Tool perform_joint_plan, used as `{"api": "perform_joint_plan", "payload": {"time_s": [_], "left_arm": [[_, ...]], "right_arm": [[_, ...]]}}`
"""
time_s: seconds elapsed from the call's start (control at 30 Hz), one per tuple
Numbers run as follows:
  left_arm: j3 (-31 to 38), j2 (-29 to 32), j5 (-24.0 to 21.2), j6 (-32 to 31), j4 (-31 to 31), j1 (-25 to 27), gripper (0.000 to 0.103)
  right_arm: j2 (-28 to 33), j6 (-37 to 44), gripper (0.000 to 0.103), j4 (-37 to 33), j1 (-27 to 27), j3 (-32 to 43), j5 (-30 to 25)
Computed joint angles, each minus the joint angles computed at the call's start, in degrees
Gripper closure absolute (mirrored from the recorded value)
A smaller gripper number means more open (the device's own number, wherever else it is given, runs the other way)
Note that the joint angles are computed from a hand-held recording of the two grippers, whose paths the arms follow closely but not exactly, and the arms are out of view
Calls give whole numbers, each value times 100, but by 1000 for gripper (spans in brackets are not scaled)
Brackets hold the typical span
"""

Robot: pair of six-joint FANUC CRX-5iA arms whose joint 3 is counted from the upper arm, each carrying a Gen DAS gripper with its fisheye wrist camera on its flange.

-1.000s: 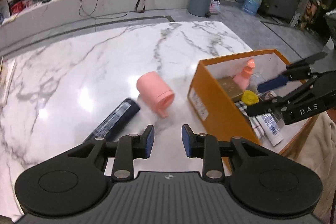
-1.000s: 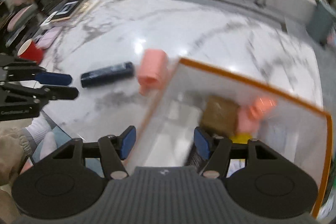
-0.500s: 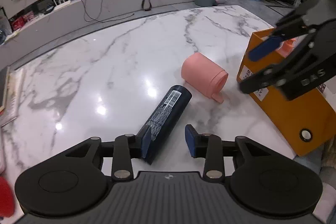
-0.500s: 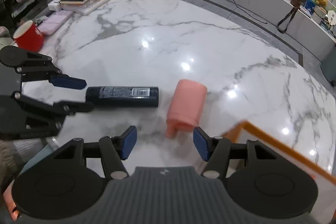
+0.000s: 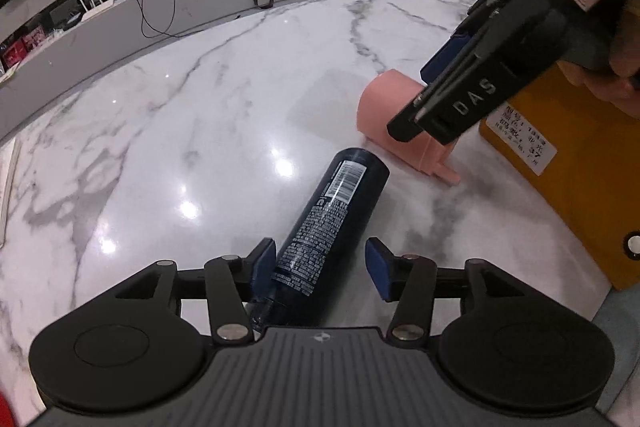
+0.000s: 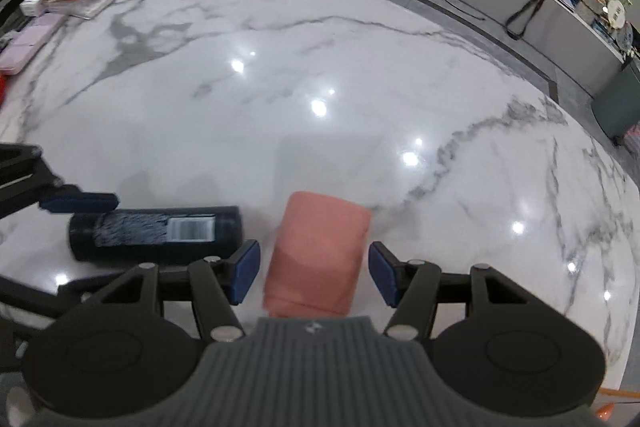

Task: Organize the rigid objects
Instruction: 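Grasp the dark blue spray can with the left gripper while the right grasps the pink cup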

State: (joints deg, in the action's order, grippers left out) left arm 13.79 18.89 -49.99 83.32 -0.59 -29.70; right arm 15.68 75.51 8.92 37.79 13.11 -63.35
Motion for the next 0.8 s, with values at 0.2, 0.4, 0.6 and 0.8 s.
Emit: {"api": "perform_joint_plan", "payload": {"time_s": [0.2,0.4,0.6,0.8], "left_arm": [[-34,26,73,21,101,43,41],[9,93,6,66,98,41,41],[-36,105,15,75,235,70,45],[197,153,-525,601,151,58,50]], "right_arm": [[256,-213,43,-239,-128,318,-298],[456,-358,46,-491,-208,590,-602],[400,-378,48,-596,-176,519,-510],[139,-793,48,-797,-79,261,-479]]}}
